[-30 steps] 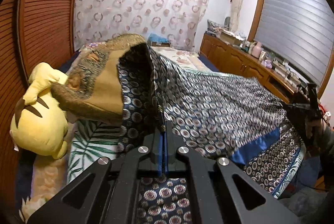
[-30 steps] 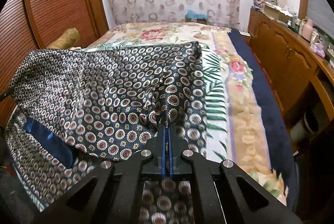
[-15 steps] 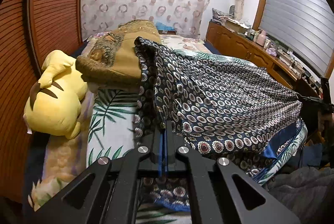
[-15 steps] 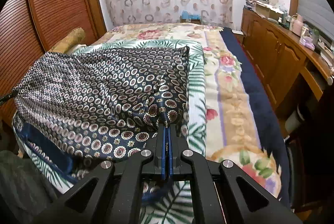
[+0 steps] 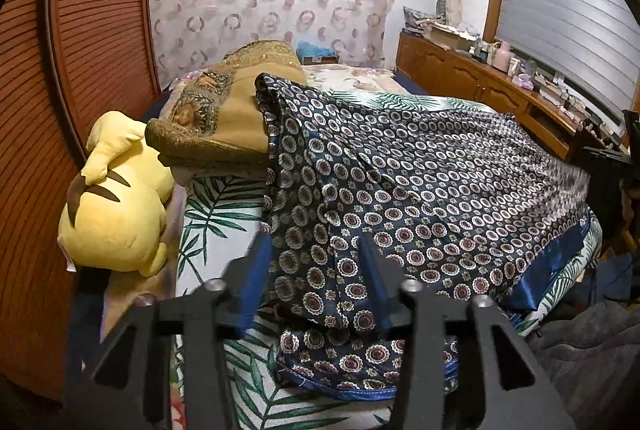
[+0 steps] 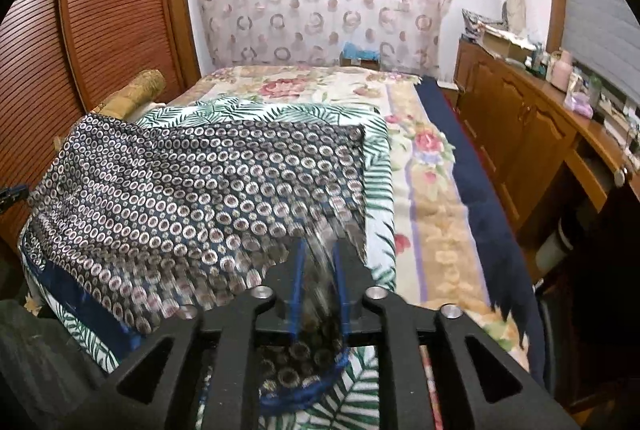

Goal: Fold small clothes

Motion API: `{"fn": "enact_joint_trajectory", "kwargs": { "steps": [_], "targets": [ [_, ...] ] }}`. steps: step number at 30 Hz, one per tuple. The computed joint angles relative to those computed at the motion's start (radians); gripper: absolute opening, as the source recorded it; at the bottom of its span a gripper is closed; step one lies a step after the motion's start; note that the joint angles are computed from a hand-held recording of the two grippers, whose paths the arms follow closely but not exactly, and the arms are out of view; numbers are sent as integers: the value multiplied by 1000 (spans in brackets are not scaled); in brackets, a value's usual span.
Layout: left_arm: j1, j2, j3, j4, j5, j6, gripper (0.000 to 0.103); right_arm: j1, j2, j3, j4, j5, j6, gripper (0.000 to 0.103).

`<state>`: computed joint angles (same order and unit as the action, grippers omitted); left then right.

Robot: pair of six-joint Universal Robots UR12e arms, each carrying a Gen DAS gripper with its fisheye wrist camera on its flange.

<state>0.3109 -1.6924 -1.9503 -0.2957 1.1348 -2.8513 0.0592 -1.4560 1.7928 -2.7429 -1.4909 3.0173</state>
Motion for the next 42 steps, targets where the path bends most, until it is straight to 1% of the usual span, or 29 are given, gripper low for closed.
{"fn": "enact_joint_trajectory", "kwargs": {
  "steps": [1, 2, 3, 7, 8, 11, 13, 17, 22, 26, 30, 33, 37, 40, 41, 42],
  "targets": [
    [2, -1, 0, -4, -4, -2, 55, 3, 7, -6, 1, 13, -5, 27],
    [2, -3, 0, -3, -1, -4, 56, 8, 18, -16, 5, 23, -11, 29],
    [0, -5, -1, 0, 9, -9, 56, 15, 26, -21, 6, 22, -14, 32],
    [-5, -15, -5, 8, 51, -37, 56, 37, 64, -42, 6, 26, -38, 52],
    [-5, -17, -6, 8, 58, -41, 56, 41, 75, -49, 9, 25, -43, 54],
    [-3, -23, -11, 18, 75, -54, 56, 46, 101, -61, 24, 36, -53, 54],
    [2, -24, -17, 19, 69, -52, 56, 54, 124, -83, 40, 35, -56, 54],
    [4, -23, -26, 15, 75, -46, 56, 70, 150, -100, 42, 54, -62, 54],
    [6, -25, -29, 9, 82, -57, 56, 94, 184, -128, 50, 64, -79, 54],
    [5, -27, -29, -1, 86, -55, 56, 103, 198, -136, 52, 51, -88, 54],
    [4, -29, -31, -4, 82, -53, 56, 105, 211, -140, 52, 42, -77, 54],
    [2, -30, -30, -24, 72, -52, 56, 102, 209, -124, 19, 36, -91, 54],
    [-4, -31, -32, -13, 78, -56, 56, 106, 210, -111, -6, 30, -93, 55],
    [2, -32, -30, -19, 51, -66, 54, 106, 208, -105, -11, 31, -96, 56],
    [8, -32, -29, -27, 22, -74, 51, 107, 208, -103, -14, 31, -93, 57],
    [17, -34, -25, -42, -14, -87, 44, 107, 208, -102, -17, 32, -92, 57]
  ]
}}
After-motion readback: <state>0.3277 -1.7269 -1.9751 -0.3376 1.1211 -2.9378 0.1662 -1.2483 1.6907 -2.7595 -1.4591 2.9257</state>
